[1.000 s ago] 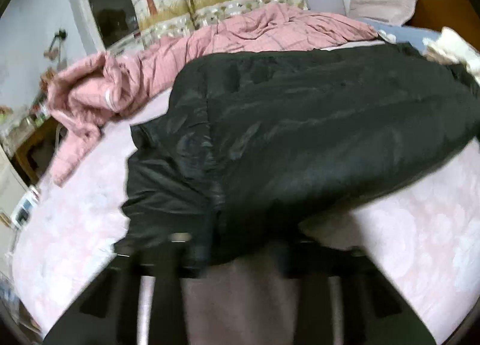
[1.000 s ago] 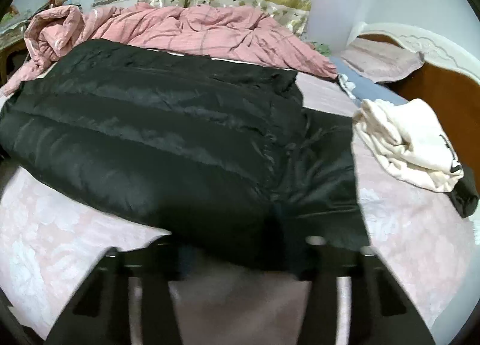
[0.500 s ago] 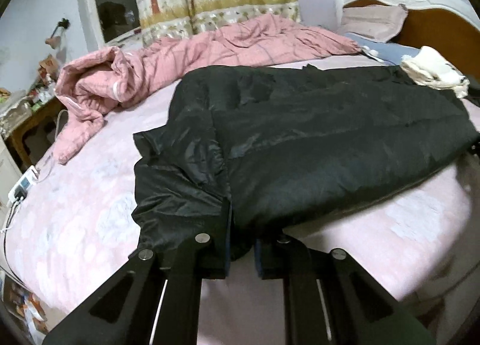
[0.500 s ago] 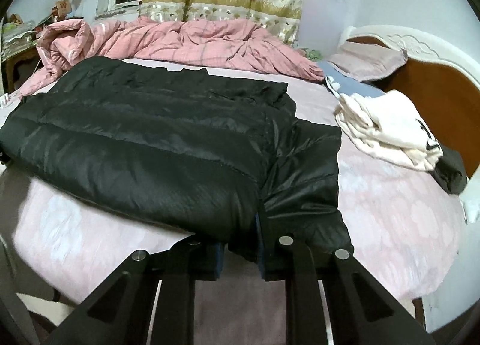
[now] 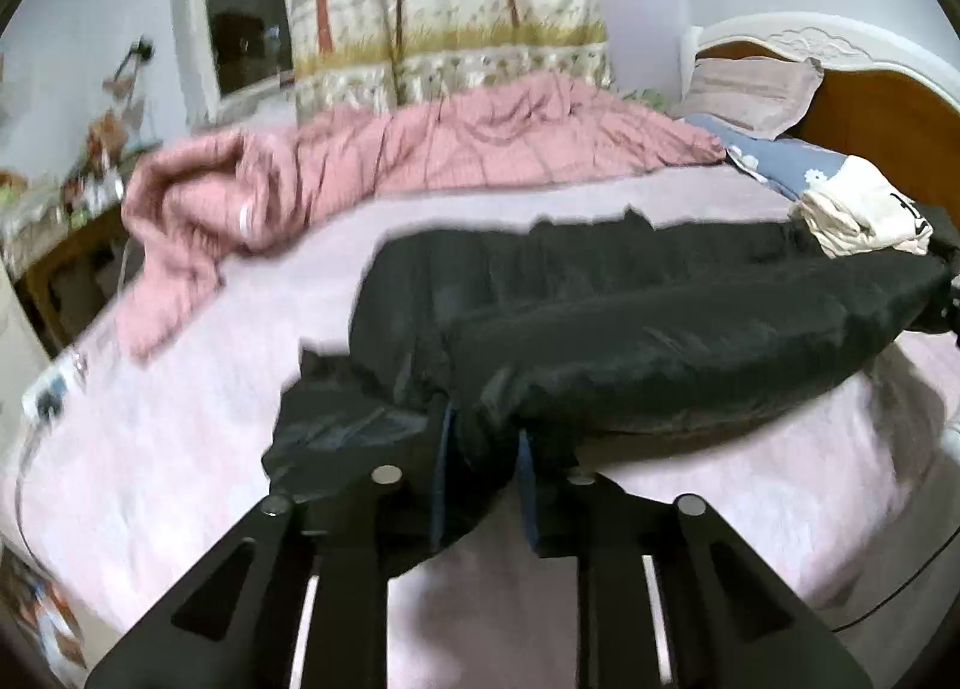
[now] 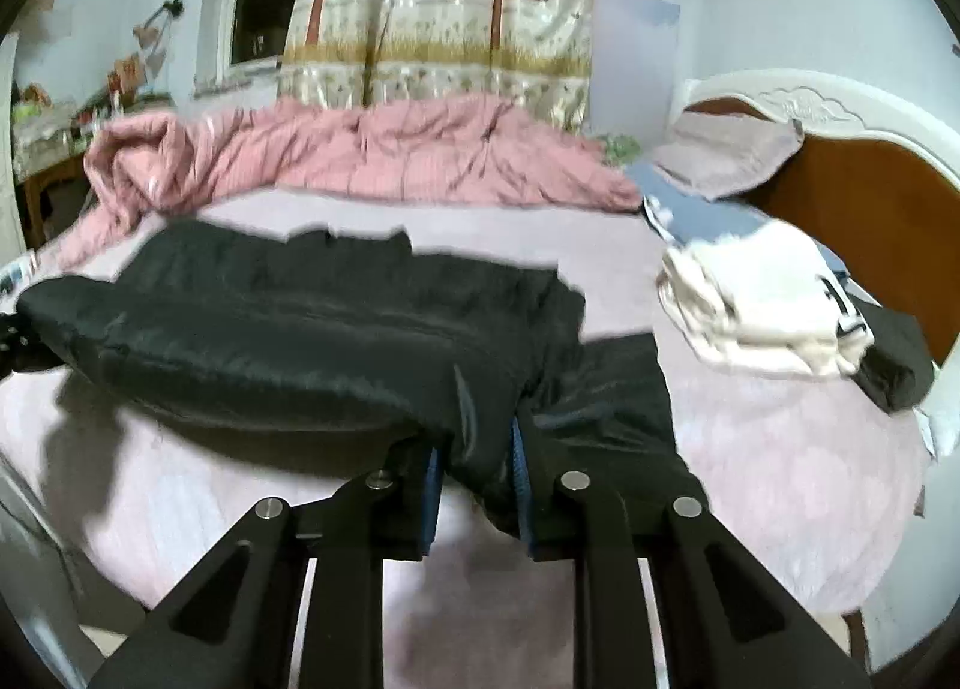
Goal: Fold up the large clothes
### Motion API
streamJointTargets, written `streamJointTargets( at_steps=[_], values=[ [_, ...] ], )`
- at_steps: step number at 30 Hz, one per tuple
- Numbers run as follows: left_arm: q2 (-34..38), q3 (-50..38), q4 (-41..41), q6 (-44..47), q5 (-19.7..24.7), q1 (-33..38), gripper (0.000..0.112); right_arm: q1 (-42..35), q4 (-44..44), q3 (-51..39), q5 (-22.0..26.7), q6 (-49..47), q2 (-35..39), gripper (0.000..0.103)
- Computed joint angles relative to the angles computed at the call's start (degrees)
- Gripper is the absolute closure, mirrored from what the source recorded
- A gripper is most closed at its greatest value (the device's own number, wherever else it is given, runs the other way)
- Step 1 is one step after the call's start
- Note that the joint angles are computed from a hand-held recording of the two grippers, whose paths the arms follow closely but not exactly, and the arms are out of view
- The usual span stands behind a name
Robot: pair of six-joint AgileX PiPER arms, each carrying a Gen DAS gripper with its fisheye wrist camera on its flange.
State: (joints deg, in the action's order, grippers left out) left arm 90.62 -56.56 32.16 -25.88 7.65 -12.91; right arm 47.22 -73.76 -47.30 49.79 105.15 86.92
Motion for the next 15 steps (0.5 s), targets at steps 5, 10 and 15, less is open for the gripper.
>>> streamJointTargets(
  at_steps=[5,10,15],
  values=[
    [9.7,-16.5,-9.8,11.3,6.4,0.2,0.088,-8.5,-1.1,-9.6,-3.1,-8.0,3.8,0.062],
    [23.2,-36.9,-19.4,20.0,13.0,1.7,0.075,-17.4,-1.6,-22.2,-6.6,-11.7,11.8,0.041],
    [34.0,-52.3,-22.5,21.0,18.4,2.4,0.066,-24.2,1.6,-35.3,-11.1,-16.0,23.2,0.039]
  ],
)
